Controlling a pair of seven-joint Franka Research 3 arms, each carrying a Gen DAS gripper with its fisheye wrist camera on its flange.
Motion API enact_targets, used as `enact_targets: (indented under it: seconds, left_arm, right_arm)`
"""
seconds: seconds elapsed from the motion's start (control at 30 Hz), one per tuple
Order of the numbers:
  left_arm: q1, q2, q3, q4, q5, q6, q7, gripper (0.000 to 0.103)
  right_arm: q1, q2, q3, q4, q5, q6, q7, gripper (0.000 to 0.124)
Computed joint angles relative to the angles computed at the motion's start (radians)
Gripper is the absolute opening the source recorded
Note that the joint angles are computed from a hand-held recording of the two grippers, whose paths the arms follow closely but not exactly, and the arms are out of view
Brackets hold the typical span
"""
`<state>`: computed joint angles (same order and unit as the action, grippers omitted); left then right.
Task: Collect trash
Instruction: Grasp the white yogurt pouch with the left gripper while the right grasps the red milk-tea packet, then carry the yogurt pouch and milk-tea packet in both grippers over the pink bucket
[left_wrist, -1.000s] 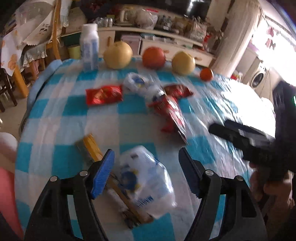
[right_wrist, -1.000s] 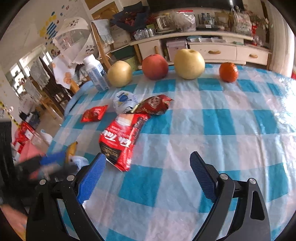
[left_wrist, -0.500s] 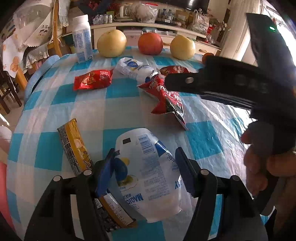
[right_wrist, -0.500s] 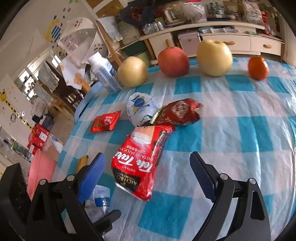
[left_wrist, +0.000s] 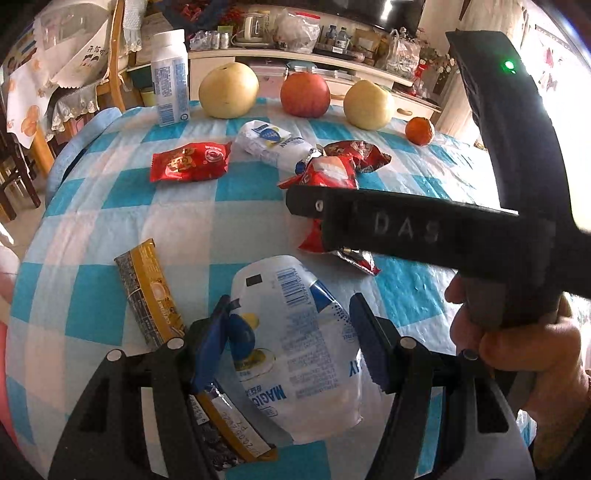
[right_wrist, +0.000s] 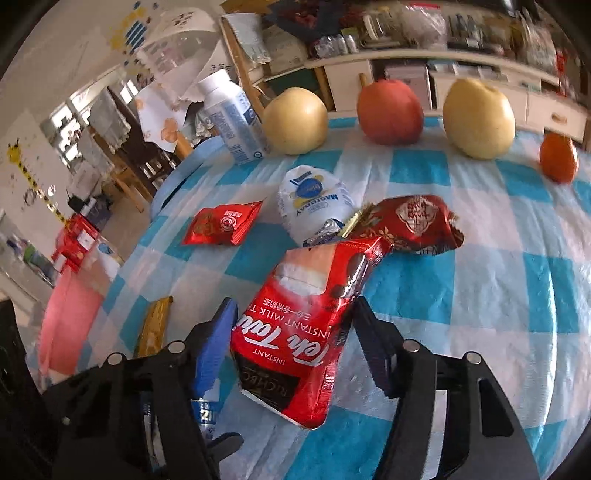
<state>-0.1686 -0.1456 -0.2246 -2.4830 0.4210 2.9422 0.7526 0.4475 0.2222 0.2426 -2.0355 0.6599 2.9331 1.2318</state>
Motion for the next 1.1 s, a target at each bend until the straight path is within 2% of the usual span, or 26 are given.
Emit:
enact_targets:
  seconds: [0.1,0.4,0.5,0.77,0.97,1.1]
  left_arm:
    - [0.007,0.0,-0.001,-0.004,0.006,0.013,-0.011,0.065]
    - [0.056,-0.018,-0.019,0.001,0.136,0.014,-0.116,0.065]
    - [0.091,-0.047,-0.039,-0.002,0.218,0.009,-0.177,0.065]
    - [0.142,-0.127,-0.048,-0.033,0.307,0.006,-0.249,0.065]
    - [0.179,-0.191,-0.059,-0.063,0.351,-0.013,-0.276,0.065]
    - [0.208,-0.239,-0.071,-0.085,0.382,-0.03,-0.294,0.065]
  right_arm:
    - [-0.016,0.0,0.013,0.001,0.04,-0.003,-0.033,0.062]
    - [0.002,-0.016,0.005,-0.025,0.018,0.043,-0.019,0.05]
    - [0.028,-0.027,-0.02,-0.042,-0.043,0.063,0.034,0.046]
    - [0.029,-0.074,-0.024,-0.101,-0.092,0.115,0.096,0.045]
    - [0.059,-0.113,-0.059,-0.157,-0.199,0.142,0.222,0.045]
    - [0.087,-0.14,-0.093,-0.2,-0.33,0.146,0.373,0.046]
